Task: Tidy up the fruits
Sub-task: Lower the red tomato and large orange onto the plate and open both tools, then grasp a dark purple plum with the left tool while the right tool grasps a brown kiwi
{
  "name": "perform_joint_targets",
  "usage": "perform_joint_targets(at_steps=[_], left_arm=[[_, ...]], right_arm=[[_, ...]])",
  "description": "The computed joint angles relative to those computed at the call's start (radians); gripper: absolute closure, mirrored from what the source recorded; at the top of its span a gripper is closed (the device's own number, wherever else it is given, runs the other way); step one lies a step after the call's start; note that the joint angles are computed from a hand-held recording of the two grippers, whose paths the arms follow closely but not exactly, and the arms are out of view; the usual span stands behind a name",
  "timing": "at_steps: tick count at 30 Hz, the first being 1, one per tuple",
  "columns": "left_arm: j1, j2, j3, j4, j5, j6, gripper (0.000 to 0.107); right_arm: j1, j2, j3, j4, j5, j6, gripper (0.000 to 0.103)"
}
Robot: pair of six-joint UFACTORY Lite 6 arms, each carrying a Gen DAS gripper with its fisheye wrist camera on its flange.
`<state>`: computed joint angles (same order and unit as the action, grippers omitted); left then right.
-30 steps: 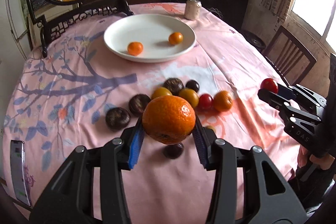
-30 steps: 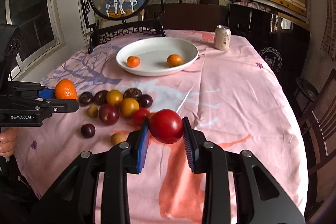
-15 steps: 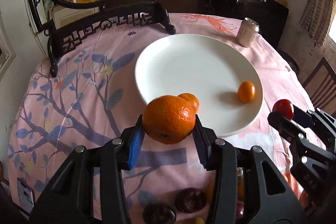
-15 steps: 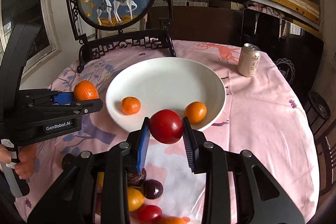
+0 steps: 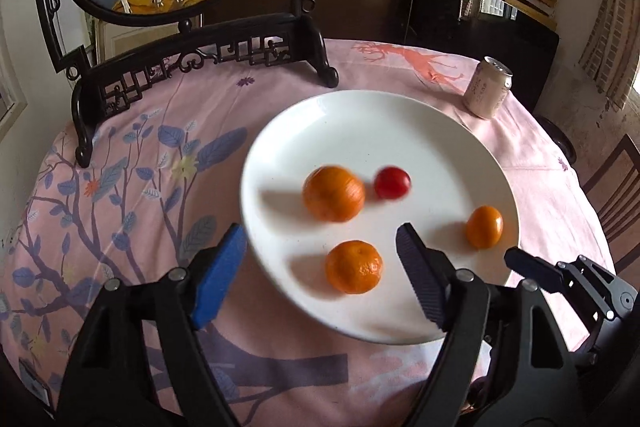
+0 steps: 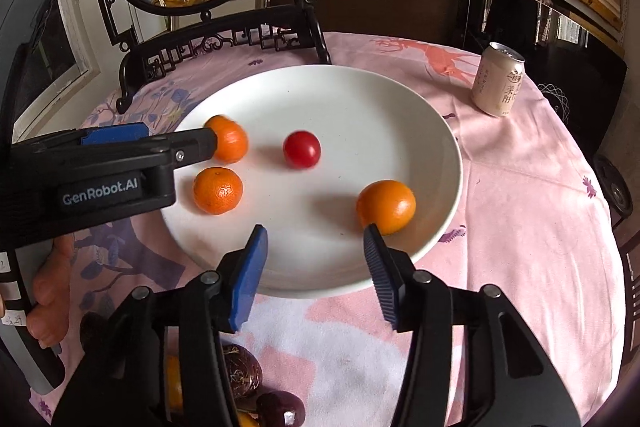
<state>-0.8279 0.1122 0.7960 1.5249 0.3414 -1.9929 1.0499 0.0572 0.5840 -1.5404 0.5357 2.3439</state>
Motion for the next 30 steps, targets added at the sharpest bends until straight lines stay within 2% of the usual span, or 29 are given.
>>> perform_joint_targets(at_steps=[6, 9, 14, 17, 23, 30], left_arm=[[-0.088, -0.151, -0.131, -0.108, 0.066, 0.047, 0.020], [-0.164, -0.236, -0.203, -0.196, 0.105, 0.101, 0.015], [-0.360, -0.377, -0.324, -0.290, 0.250, 0.105, 0.014], [-0.497, -0.464, -0.398, -0.341, 0.342, 0.069, 0.013], [-0.790, -0.550, -0.494, -0.454, 0.482, -0.043, 0.013], [-1.010, -0.490, -0.525, -0.518, 0.496, -0.231, 0.013]], right_arm=[[0.103, -0.233, -0.174, 0.154, 0.048, -0.010, 0.045], [0.225, -0.375, -0.266, 0.288, 0.133, -0.030, 0.044], [0.530, -0.520, -0.355, 0.502, 0.346, 0.029, 0.044], [0.734, -0.517, -0.371, 0.593, 0.443, 0.170, 0.043], [1.020, -0.354, -0.330, 0.685, 0.460, 0.471, 0.043], [1.161, -0.158, -0.241, 0.706, 0.416, 0.644, 0.043]])
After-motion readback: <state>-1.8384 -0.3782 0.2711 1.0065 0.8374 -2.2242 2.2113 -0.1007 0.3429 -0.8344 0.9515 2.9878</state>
